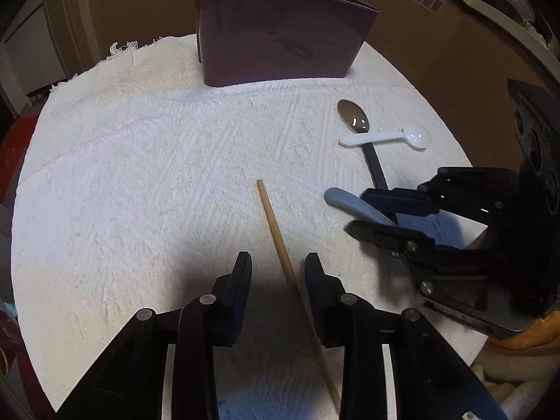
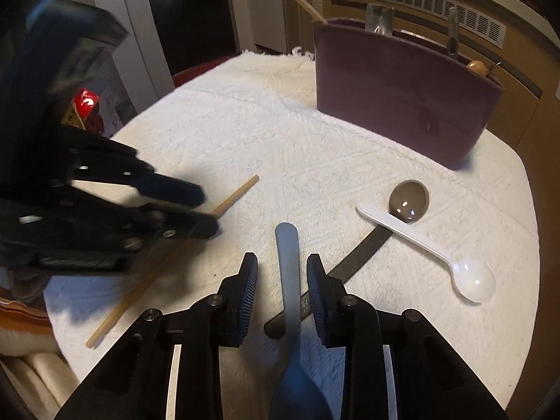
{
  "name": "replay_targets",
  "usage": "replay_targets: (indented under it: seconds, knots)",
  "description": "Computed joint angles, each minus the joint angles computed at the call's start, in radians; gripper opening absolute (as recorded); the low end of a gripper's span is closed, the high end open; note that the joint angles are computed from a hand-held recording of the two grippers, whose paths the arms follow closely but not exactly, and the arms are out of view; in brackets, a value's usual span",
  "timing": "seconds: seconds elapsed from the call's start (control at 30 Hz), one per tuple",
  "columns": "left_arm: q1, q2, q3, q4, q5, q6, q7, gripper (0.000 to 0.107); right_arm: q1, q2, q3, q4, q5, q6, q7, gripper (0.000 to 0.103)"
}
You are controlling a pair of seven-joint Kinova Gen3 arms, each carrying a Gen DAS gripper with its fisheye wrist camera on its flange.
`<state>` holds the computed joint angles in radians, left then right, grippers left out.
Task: Organize utensils
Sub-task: 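Grasp the wooden chopstick with the left tool while the right tool lifts the grey spoon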
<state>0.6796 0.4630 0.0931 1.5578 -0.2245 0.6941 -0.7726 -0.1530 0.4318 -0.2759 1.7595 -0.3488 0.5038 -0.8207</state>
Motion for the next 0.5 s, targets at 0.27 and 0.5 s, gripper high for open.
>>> replay_targets:
  seconds: [0.27,0.5]
  knots:
    - [0.056,0.073,-0.027,-0.132,-0.04,0.115,0.036,0.044,-0.045,-0.032,0.06,0.015,0.094,-0.015,-0.098,0.012]
    - [0.124,0.133,-0.058,-0.231,-0.139,0.208,0.078,0.019,0.021,-0.056,0.059,0.02,0.064,-0.012,-0.102,0.012]
